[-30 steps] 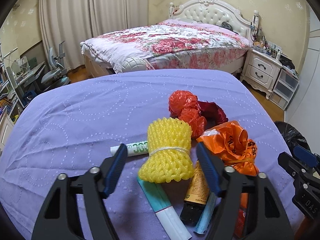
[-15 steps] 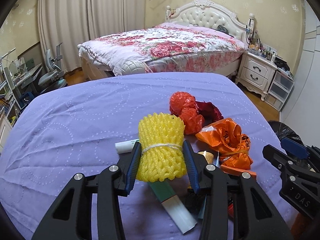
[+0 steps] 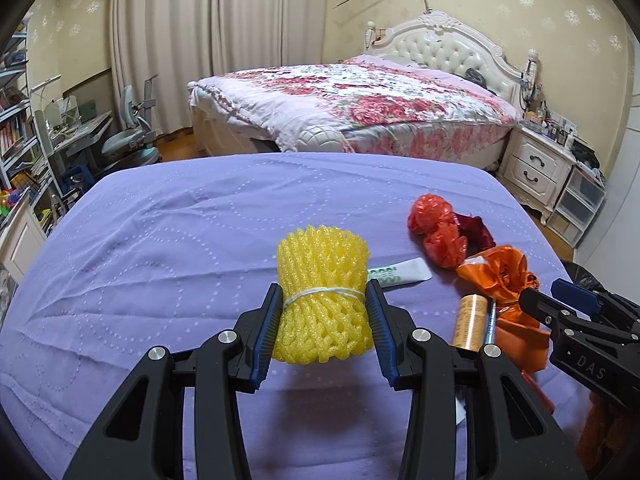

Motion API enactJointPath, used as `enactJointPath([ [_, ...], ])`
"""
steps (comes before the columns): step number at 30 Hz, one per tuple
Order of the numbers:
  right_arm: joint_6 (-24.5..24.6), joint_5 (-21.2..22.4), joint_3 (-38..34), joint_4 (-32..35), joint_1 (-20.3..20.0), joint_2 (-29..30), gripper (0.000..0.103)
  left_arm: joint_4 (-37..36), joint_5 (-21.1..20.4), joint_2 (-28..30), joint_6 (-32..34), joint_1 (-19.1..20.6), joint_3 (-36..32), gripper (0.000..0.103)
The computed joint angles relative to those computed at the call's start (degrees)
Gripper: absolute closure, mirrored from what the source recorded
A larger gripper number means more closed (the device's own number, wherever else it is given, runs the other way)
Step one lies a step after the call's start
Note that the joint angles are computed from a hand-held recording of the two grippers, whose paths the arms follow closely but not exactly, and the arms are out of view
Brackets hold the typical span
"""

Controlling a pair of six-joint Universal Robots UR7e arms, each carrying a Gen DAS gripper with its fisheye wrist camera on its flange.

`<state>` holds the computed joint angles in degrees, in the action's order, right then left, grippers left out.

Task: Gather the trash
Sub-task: 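Grasp the orange plastic bag with the right gripper while the left gripper holds the yellow net, then carry both items over the bin and open both grippers to drop them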

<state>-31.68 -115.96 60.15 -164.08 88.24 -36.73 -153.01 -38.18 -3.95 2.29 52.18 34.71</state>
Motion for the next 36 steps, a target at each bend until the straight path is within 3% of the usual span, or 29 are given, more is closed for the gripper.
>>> enactJointPath([
  [6,0.7,-0.72,-1.95,1.91,0.01,1.47,0.05,-0.37,0.05,-1.1,-1.17,0.64,1.87,0.06],
  [11,2.12,-0.16,-2.46,4.31,-0.22,1.56,0.069,-0.38,-0.19,-1.39,-1.95,0.82,2.58,0.06],
  [26,1.04,0.43,2.01,-2.31,0.11,-1.27,0.071,-4.22,-0.16,-3.37,-2.46,0.32,7.24,0.06],
  [36,1.18,-0.34,8.03,-8.25,-1.04,-5.98,0.071,-7.21,-3.09,-3.76,-0.59,-1.58,9.19,0.06],
])
